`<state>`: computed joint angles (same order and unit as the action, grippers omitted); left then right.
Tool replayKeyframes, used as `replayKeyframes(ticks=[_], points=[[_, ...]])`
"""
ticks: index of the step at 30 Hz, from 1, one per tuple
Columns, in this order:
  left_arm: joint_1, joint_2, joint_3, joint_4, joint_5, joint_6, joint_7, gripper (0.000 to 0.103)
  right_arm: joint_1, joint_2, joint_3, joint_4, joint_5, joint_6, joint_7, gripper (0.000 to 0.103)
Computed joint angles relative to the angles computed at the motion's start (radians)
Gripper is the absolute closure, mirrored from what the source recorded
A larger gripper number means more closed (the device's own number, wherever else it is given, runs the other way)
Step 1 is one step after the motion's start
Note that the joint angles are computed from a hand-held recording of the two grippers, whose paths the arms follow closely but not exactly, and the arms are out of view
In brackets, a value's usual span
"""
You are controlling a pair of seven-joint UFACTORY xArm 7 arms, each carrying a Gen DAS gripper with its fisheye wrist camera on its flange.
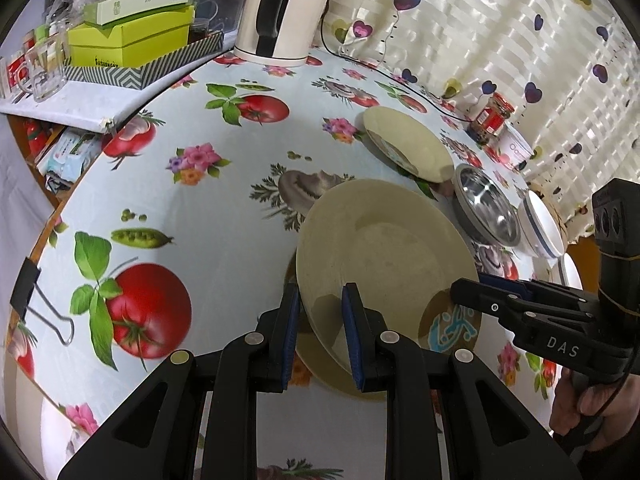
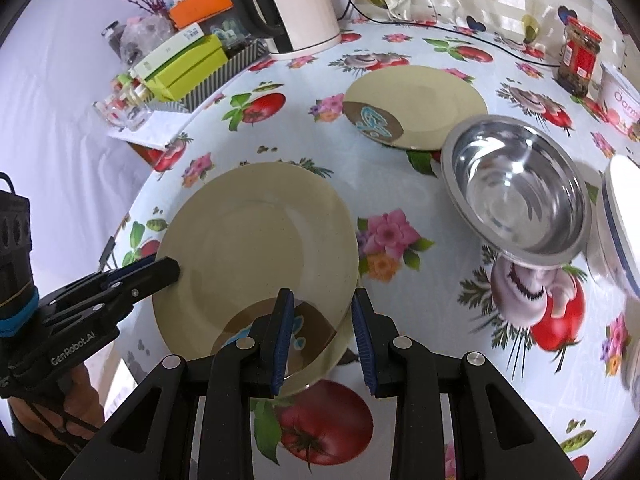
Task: Organize plates and bowls
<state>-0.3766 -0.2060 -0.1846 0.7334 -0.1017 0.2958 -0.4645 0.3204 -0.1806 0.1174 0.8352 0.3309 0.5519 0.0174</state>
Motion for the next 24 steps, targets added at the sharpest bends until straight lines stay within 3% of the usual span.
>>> replayKeyframes(ticks=[24], points=[[-0.028, -0.012, -0.008, -0.047, -0.006, -0.005, -0.012, 0.08, 0.006, -0.044, -0.002, -0.067, -0.025, 0.012, 0.028, 0.074]])
